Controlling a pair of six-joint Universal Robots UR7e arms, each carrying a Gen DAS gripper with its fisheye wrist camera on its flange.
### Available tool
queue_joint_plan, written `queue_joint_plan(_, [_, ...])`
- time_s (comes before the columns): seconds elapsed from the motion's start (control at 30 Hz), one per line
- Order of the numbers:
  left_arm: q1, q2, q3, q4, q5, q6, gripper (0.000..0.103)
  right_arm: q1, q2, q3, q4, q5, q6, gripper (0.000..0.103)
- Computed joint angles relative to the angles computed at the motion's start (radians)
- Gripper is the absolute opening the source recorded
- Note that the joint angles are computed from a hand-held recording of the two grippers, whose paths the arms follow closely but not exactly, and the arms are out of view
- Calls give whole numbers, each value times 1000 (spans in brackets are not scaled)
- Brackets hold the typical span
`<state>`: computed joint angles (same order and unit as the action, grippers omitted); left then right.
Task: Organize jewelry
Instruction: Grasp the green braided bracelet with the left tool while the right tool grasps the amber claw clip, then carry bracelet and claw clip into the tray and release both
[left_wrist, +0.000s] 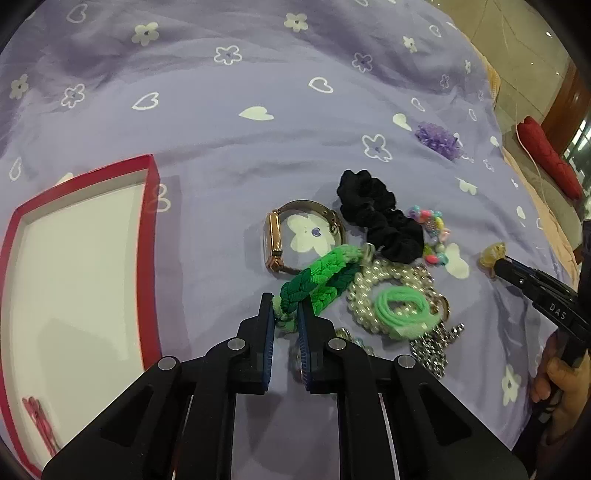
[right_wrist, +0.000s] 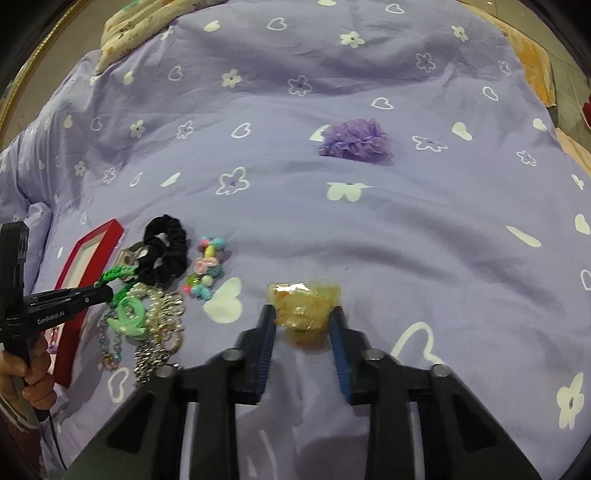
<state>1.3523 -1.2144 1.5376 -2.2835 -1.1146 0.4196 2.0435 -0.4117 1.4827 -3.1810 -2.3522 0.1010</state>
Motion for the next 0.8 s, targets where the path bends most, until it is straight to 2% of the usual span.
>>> queue_joint_plan(0.17, [-2,-53,49,-19,-14,1,10,17,6,-4,-3,21,-22,24])
queue_joint_plan(0.5, [11,-158,117,-30,-59,-37,10,60,17,-10,3,109,-26,24])
queue_joint_plan(0.8, [33,-246,145,-42,-73,-61,10,102,80,-108,79,210,-49,24])
